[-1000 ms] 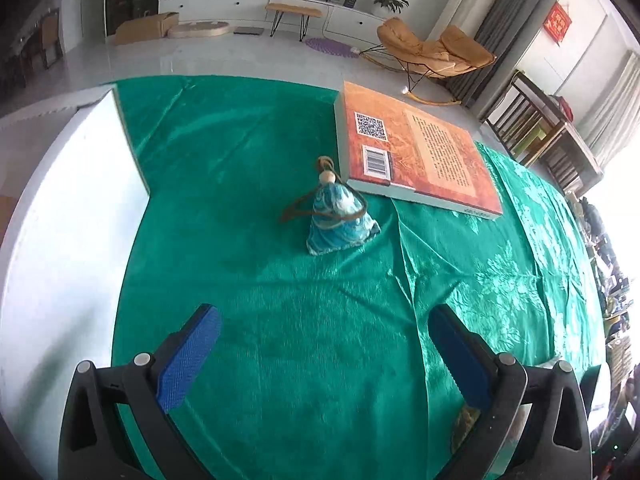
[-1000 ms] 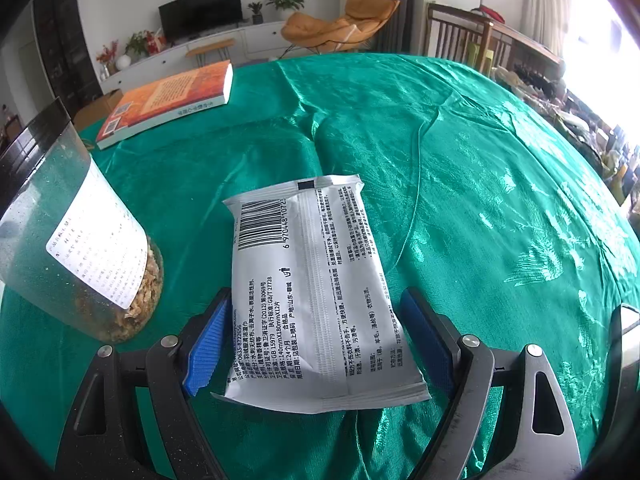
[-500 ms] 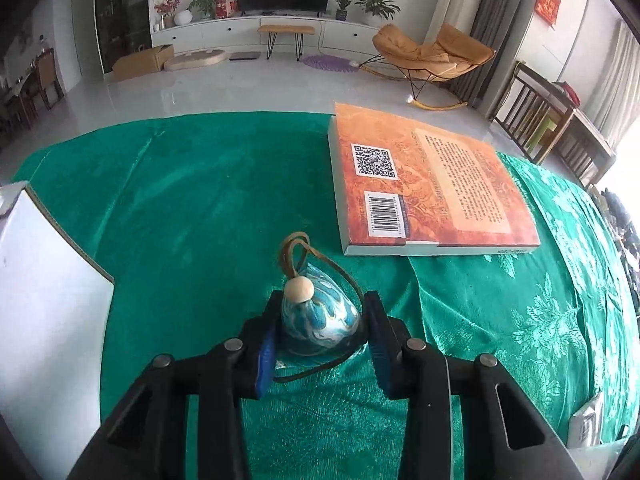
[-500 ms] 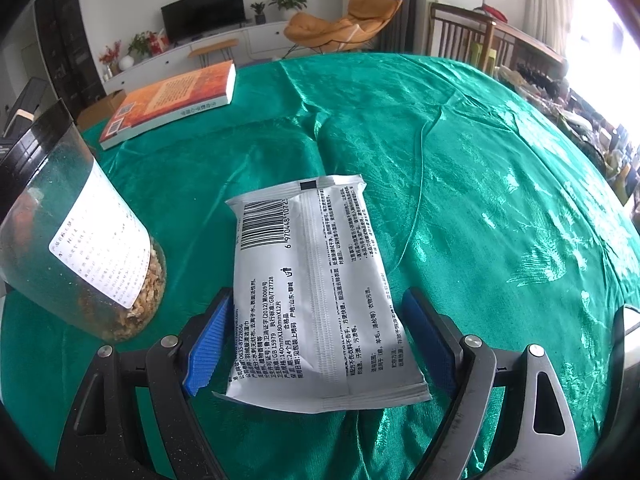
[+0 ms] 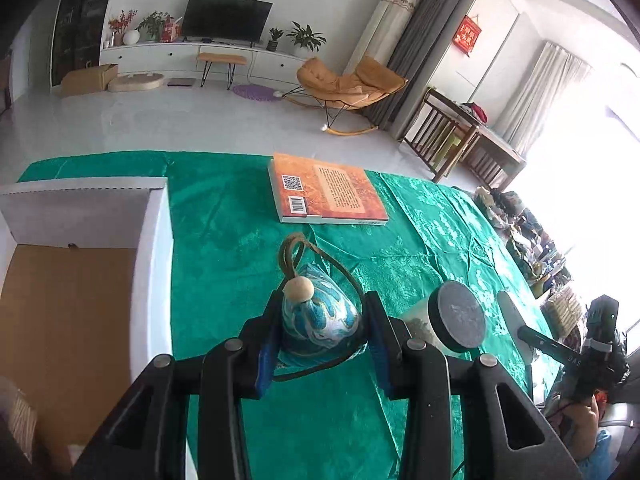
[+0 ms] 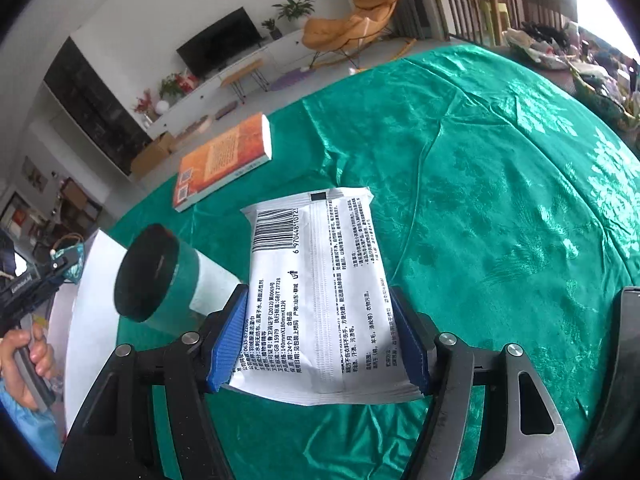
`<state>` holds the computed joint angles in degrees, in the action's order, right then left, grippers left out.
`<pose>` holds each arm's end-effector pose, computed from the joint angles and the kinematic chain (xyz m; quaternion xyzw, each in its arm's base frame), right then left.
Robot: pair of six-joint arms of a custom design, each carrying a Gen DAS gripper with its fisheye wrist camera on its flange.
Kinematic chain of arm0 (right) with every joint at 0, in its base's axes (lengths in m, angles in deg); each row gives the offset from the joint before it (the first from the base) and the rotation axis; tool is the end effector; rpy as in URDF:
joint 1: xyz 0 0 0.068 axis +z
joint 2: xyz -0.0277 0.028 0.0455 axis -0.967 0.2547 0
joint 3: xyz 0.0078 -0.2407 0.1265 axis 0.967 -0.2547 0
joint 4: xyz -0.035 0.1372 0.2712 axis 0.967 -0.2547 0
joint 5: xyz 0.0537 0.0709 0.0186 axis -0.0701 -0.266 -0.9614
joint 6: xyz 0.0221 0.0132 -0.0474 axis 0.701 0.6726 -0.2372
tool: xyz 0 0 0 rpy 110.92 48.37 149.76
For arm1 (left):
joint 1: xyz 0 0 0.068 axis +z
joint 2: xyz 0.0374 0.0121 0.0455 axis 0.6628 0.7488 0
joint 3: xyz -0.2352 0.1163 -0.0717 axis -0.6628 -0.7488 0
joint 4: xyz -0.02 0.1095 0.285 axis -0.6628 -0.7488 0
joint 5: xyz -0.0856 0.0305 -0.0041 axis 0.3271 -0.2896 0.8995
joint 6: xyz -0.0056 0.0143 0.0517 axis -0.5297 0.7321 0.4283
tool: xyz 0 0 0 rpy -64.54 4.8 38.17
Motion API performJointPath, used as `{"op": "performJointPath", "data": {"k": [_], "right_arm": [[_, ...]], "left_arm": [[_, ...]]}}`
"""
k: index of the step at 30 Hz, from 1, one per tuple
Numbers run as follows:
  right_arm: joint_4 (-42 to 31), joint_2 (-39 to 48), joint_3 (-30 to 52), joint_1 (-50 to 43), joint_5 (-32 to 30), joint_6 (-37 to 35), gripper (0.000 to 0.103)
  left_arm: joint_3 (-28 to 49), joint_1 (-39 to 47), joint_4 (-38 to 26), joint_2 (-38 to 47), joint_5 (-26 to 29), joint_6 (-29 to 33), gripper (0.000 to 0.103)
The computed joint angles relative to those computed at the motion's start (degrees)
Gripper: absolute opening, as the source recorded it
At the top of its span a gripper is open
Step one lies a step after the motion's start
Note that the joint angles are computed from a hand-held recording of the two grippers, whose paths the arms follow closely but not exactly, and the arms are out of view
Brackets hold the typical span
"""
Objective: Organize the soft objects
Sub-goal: 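Carry the white packet and blue figurine into the white box and release both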
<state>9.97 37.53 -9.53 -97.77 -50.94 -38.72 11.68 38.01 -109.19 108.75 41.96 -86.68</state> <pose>0.2462 -0.0886 0.3628 0.2011 0.9132 0.1316 0.3292 0.3894 -0.0421 0.3454 0.1385 0.9059 -0.2505 0.3120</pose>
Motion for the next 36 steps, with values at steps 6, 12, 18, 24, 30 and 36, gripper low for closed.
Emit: {"op": "performJointPath", "data": {"k": [6,12,18,24,30,36], "right_arm": [[-4.01,-3.59,9.17,21.62,1.12,9.52,0.07],[5.49,4.97,16.16,52.54,6.53,24.33,0.07],[12.6,19.99,22.8,67.23,6.94,26.91,0.079],[6.18,24.42,27.24,73.01,18.48,21.45,0.079],[0.72,26.02,29.68,77.49,30.91,16.43,0.079],[-1.85,27.04,30.38,78.91,33.51,15.55,0.079]], "left_arm": [[-6.52,18.15,-8.78,-11.61,1.42,12.04,0.039],[-14.39,33.6,-9.21,-16.92,-4.48,22.96,0.064],[-23.07,42.86,-2.57,-25.22,-5.34,24.31,0.096],[-26.42,47.86,-1.9,-29.59,-3.35,22.2,0.099],[-27.68,49.3,-3.51,-31.46,-2.94,17.88,0.099],[-33.31,47.23,4.87,-38.29,-13.65,18.54,0.099]]}}
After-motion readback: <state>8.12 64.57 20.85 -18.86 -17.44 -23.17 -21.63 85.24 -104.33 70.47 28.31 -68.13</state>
